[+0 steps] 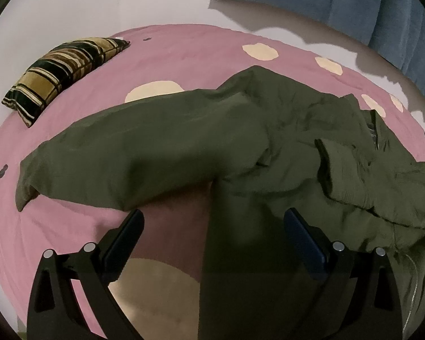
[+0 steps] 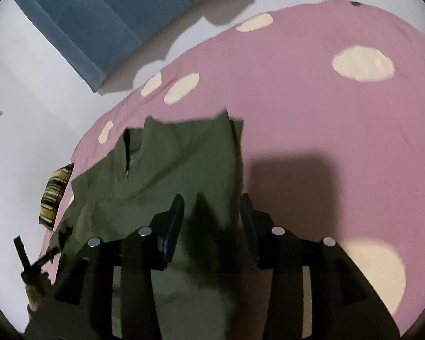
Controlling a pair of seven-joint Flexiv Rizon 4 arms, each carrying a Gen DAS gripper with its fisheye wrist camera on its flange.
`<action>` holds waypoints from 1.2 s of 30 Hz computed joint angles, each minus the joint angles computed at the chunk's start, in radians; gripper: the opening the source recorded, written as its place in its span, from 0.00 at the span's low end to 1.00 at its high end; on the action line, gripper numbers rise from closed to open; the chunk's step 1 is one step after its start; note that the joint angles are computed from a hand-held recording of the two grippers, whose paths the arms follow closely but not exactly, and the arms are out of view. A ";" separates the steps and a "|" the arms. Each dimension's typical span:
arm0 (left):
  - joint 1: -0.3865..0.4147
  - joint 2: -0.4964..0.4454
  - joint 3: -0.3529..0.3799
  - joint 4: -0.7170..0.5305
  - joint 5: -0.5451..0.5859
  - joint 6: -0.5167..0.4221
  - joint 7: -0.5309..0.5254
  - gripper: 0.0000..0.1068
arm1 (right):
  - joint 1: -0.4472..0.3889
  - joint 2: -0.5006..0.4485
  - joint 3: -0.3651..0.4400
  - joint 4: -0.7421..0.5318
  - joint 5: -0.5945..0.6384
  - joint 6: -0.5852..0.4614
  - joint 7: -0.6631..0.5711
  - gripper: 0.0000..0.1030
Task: Fold small clothes
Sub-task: 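Carry the sleeve across the jacket body with the right gripper and release, then grasp the other sleeve cuff with the left gripper and lift it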
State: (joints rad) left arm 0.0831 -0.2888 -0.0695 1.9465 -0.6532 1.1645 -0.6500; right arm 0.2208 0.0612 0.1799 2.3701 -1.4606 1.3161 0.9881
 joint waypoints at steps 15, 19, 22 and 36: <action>0.026 -0.021 0.003 -0.020 0.004 0.011 -0.016 0.92 | 0.045 -0.118 -0.025 -0.059 0.352 -0.077 -0.255 0.21; 0.043 -0.019 -0.010 -0.008 -0.042 0.033 0.017 0.92 | 0.100 -0.076 0.010 -0.108 0.289 -0.210 -0.191 0.44; 0.050 -0.018 -0.011 -0.008 -0.065 0.019 0.028 0.92 | 0.106 -0.131 -0.011 -0.179 0.084 -0.099 -0.061 0.45; 0.127 -0.028 0.027 -0.077 -0.160 -0.217 0.010 0.92 | 0.268 -0.375 -0.139 -0.331 0.113 0.145 -0.163 0.51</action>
